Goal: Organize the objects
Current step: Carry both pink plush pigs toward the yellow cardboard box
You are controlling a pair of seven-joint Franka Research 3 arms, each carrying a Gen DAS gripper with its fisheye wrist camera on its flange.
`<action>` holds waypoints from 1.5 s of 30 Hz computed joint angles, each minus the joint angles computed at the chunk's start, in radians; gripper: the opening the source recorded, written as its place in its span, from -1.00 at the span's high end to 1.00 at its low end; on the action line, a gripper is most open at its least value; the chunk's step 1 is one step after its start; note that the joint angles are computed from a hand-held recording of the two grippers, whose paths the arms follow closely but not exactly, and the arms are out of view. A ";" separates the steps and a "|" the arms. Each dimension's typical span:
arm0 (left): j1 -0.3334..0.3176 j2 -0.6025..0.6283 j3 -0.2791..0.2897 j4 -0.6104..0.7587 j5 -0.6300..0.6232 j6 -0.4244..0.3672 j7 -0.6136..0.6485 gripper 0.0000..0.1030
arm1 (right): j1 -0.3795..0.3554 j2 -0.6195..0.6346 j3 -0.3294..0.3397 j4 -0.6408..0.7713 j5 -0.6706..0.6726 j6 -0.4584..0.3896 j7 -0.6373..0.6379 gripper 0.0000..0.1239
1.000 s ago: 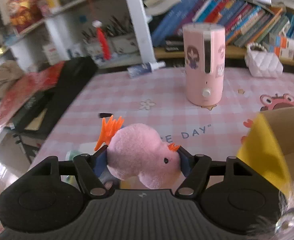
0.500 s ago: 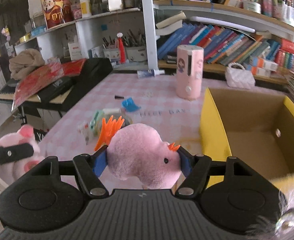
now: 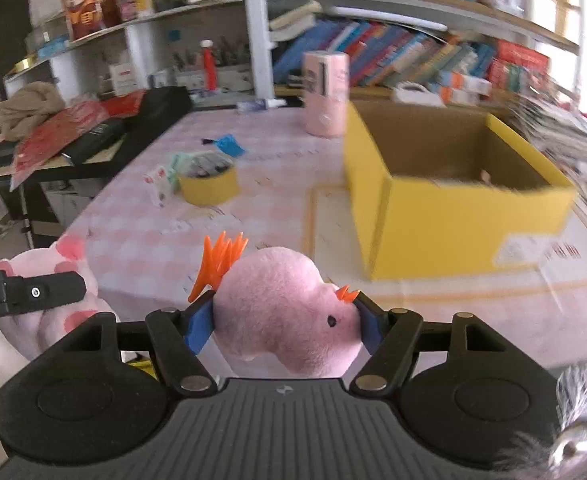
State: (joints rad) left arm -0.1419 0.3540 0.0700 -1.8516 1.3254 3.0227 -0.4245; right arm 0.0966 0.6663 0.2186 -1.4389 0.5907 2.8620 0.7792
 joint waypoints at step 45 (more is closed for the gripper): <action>-0.065 0.393 -0.110 0.525 -0.772 0.058 1.010 -0.25 | -0.054 0.109 -0.155 0.181 -0.214 -0.039 0.382 -0.10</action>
